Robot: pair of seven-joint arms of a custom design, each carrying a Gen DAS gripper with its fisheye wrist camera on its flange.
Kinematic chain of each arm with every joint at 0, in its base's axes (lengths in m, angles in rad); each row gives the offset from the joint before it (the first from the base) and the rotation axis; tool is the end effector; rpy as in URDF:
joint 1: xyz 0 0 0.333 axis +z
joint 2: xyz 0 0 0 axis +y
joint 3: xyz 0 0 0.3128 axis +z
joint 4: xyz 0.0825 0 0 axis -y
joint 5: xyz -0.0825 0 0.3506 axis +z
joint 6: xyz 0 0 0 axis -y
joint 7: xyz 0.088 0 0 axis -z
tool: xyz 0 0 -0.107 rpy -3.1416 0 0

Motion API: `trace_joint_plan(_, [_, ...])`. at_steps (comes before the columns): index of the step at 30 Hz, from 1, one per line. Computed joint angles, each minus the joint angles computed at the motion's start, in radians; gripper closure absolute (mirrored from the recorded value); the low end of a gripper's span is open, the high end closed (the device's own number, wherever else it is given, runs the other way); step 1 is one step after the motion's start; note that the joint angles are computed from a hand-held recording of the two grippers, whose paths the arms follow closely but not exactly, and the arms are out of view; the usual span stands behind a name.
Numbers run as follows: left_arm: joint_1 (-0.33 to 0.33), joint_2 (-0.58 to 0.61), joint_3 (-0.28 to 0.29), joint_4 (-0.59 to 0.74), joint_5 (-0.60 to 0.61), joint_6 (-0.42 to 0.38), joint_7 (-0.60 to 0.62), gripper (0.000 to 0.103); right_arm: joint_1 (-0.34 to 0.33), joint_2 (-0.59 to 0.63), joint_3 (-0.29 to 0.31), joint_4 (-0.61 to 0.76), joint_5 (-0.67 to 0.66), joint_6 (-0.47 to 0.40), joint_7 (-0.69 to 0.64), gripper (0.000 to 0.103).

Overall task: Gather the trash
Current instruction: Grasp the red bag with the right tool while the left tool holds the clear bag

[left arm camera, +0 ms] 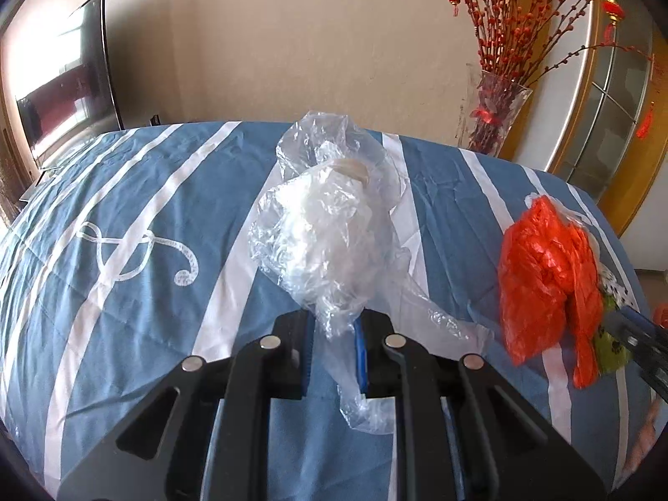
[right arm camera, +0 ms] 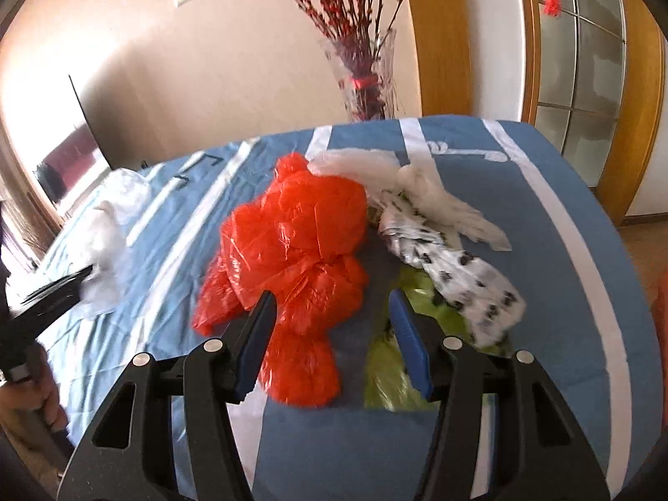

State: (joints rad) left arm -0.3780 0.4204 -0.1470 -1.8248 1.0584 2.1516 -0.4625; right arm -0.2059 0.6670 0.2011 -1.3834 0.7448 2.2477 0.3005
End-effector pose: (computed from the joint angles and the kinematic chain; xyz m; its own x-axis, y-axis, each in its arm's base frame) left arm 0.5572 -0.2722 0.3324 0.7504 -0.6597 0.0410 -0.4437 -0.5487 -0.7086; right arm 0.7178 -0.0188 0.3673 0.7430 -0.6388 -0.1997 -0.5834 -0.4718 -0.6611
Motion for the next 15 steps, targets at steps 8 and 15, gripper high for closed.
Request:
trace_joint_plan(8, [-0.002,-0.008,-0.004,-0.023,0.010,0.032,-0.022,0.086,0.051,-0.018,0.004,-0.087,-0.053,0.123,-0.026,0.059])
trace_joint_plan(15, [-0.013,0.002,-0.006,-0.008,0.018,0.039,-0.020,0.086,-0.011,-0.021,0.010,-0.057,-0.030,0.029,-0.030,0.073])
